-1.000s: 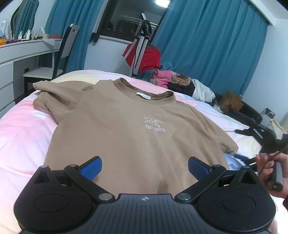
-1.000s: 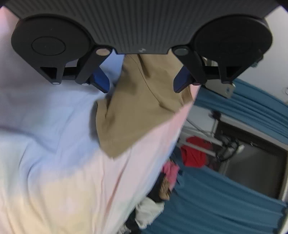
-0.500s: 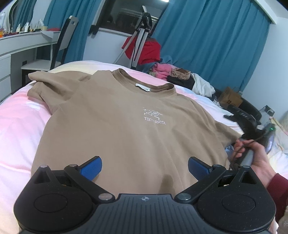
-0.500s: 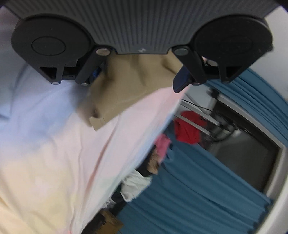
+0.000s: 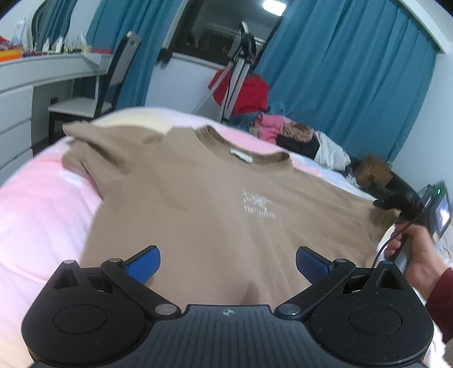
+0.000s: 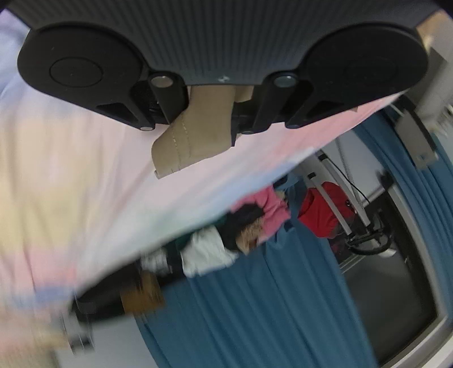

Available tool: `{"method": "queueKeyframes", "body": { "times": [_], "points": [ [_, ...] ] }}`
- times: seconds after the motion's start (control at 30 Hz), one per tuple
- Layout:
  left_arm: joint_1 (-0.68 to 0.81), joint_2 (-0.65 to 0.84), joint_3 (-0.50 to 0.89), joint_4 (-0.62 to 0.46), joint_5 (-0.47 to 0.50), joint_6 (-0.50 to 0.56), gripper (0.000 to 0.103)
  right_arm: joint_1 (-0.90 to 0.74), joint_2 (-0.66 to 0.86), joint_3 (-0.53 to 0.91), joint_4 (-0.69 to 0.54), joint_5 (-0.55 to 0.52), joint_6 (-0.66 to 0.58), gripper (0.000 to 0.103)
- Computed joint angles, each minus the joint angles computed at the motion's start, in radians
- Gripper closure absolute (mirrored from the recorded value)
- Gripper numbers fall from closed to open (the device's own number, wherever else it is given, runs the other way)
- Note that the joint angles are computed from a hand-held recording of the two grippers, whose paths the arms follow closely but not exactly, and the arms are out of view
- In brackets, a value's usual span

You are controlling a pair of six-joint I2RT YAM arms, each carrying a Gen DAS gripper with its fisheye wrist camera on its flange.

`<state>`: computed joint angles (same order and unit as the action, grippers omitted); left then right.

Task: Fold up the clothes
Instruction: 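Fold the held side over toward the collar with the right gripper, release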

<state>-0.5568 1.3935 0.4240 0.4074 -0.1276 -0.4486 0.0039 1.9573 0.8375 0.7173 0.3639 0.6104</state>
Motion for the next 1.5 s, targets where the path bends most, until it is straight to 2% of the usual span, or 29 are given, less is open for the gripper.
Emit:
{"method": "queueKeyframes", "body": {
  "times": [0.13,0.27,0.47,0.63,0.67,0.73,0.77,0.8,0.87,0.97,1.1,1.23,1.3,1.37,1.5],
  "points": [
    [0.045,-0.067,0.009,-0.073,0.008,0.047,0.0,0.136,-0.106,0.059,-0.138,0.207,-0.129,0.092],
    [0.099,-0.115,0.009,-0.111,-0.042,0.108,0.0,0.302,-0.086,0.185,-0.205,0.378,-0.236,0.092],
    [0.236,-0.195,-0.021,-0.124,-0.06,0.201,0.0,0.482,0.175,0.503,-0.303,0.425,-0.397,0.092],
    [0.322,-0.149,-0.026,-0.087,-0.054,0.215,0.0,0.555,0.445,0.805,-0.424,0.365,-0.495,0.09],
    [0.33,-0.13,-0.022,-0.08,-0.04,0.213,0.0,0.557,0.481,0.856,-0.476,0.335,-0.471,0.088],
    [0.343,-0.091,-0.014,-0.064,-0.015,0.212,0.0,0.547,0.511,0.924,-0.589,0.236,-0.384,0.068],
    [0.341,-0.071,-0.013,-0.051,-0.014,0.215,0.0,0.542,0.529,0.96,-0.641,0.184,-0.346,0.041],
    [0.339,-0.052,-0.009,-0.041,-0.011,0.219,0.0,0.537,0.544,0.989,-0.679,0.134,-0.316,0.025],
    [0.339,-0.023,-0.004,-0.022,0.003,0.223,0.0,0.539,0.505,0.915,-0.618,0.101,-0.312,0.024],
    [0.342,-0.011,-0.006,-0.009,0.032,0.226,0.0,0.548,0.368,0.712,-0.515,0.073,-0.268,0.024],
    [0.307,-0.047,-0.022,-0.009,0.003,0.225,0.0,0.576,0.118,0.409,-0.436,0.094,-0.179,0.024],
    [0.259,-0.135,-0.049,-0.047,-0.025,0.208,0.0,0.629,-0.188,0.102,-0.404,0.183,-0.148,0.024],
    [0.225,-0.184,-0.064,-0.068,-0.052,0.207,0.0,0.68,-0.359,-0.041,-0.424,0.239,-0.118,0.024],
    [0.176,-0.231,-0.075,-0.094,-0.092,0.206,0.0,0.756,-0.547,-0.166,-0.497,0.316,-0.063,0.024],
    [0.065,-0.312,-0.088,-0.158,-0.179,0.185,0.0,0.922,-0.81,-0.297,-0.684,0.469,0.093,0.024]
  ]
}}
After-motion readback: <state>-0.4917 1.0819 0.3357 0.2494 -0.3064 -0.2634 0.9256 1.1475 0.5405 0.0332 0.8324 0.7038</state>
